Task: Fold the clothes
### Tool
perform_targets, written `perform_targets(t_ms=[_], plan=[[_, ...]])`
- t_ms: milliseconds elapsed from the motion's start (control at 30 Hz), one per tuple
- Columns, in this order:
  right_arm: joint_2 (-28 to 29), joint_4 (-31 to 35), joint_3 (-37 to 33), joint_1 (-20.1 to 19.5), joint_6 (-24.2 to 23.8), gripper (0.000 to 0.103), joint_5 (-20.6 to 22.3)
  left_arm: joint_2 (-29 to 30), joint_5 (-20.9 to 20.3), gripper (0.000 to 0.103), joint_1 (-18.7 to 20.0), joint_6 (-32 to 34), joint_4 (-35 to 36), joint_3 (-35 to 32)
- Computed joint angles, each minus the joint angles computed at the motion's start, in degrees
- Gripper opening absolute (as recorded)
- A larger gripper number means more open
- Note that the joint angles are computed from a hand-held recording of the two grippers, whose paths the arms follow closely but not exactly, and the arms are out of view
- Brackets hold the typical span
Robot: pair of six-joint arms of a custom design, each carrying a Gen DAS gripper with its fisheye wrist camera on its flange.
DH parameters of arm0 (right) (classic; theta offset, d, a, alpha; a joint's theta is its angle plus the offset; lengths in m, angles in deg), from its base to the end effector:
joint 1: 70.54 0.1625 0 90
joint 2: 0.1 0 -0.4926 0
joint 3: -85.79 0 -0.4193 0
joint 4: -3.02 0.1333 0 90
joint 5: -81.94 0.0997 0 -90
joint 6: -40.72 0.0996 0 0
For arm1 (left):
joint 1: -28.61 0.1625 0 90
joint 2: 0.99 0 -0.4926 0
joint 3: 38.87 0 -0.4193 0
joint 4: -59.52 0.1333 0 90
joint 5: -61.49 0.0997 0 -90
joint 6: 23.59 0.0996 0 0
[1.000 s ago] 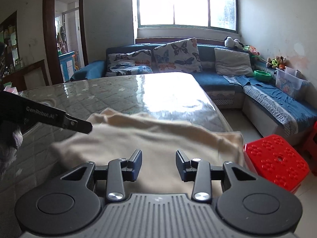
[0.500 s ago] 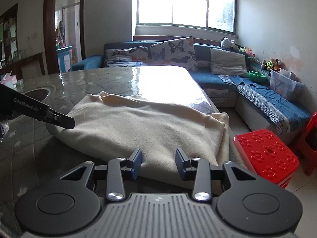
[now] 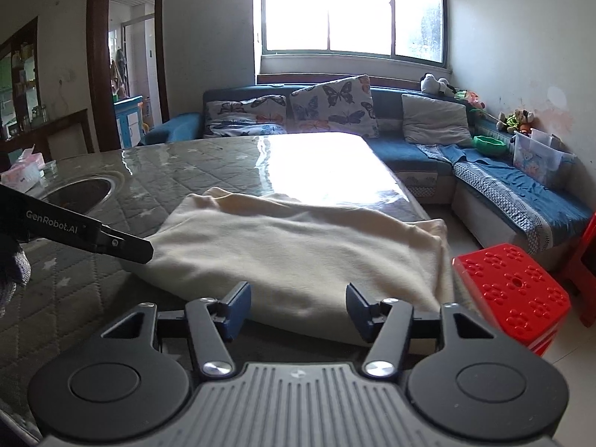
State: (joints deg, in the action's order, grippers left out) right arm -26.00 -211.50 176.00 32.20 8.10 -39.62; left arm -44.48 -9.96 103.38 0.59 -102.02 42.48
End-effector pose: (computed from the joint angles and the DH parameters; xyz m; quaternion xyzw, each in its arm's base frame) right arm 0.2441 -0.7118 0.0442 0.1951 -0.8207 0.4348 0.3150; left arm -0.0572 -0.8382 0.2209 0.2745 0.9050 -0.2730 0.1761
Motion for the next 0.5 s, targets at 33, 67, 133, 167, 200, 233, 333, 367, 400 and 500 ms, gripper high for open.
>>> perform_targets(t_ms=[33, 67, 133, 167, 200, 233, 333, 367, 400, 500], plan=[[0.11, 0.01, -0.03, 0.10, 0.34, 0.058, 0.08, -0.29, 0.00, 0.070, 0.03, 0.16, -0.52, 0.49], [0.18, -0.04, -0.02, 0.20, 0.83, 0.062, 0.12, -0.58, 0.04, 0.072, 0.04, 0.39, -1.08, 0.98], [0.37, -0.40, -0.03, 0.44, 1.54, 0.072, -0.08, -1.09, 0.18, 0.076, 0.07, 0.61, -2.04, 1.85], [0.48, -0.85, 0.15, 0.57, 1.82, 0.073, -0.21, -1.33, 0.28, 0.080, 0.09, 0.63, -2.36, 2.21], [0.56, -1.81, 0.77, 0.70, 1.91, 0.073, -0.37, -1.61, 0.44, 0.082, 0.07, 0.67, -2.74, 2.66], [0.54, -2.08, 1.03, 0.79, 2.03, 0.075, -0.49, -1.86, 0.49, 0.082, 0.08, 0.88, -3.16, 3.08], [0.82, -2.84, 1.20, 1.17, 2.25, 0.084, -1.03, -2.55, 0.71, 0.089, 0.11, 1.75, -4.73, 4.42], [0.92, -3.08, 1.25, 1.30, 2.32, 0.085, -1.22, -2.79, 0.79, 0.093, 0.13, 2.07, -5.36, 4.91], [1.02, -3.33, 1.30, 1.43, 2.39, 0.086, -1.40, -3.02, 0.86, 0.094, 0.15, 2.39, -5.99, 5.41], [1.57, -4.77, 1.42, 2.11, 2.02, 0.093, -2.50, -3.66, 0.82, 0.098, 0.27, 2.99, -7.02, 6.54]])
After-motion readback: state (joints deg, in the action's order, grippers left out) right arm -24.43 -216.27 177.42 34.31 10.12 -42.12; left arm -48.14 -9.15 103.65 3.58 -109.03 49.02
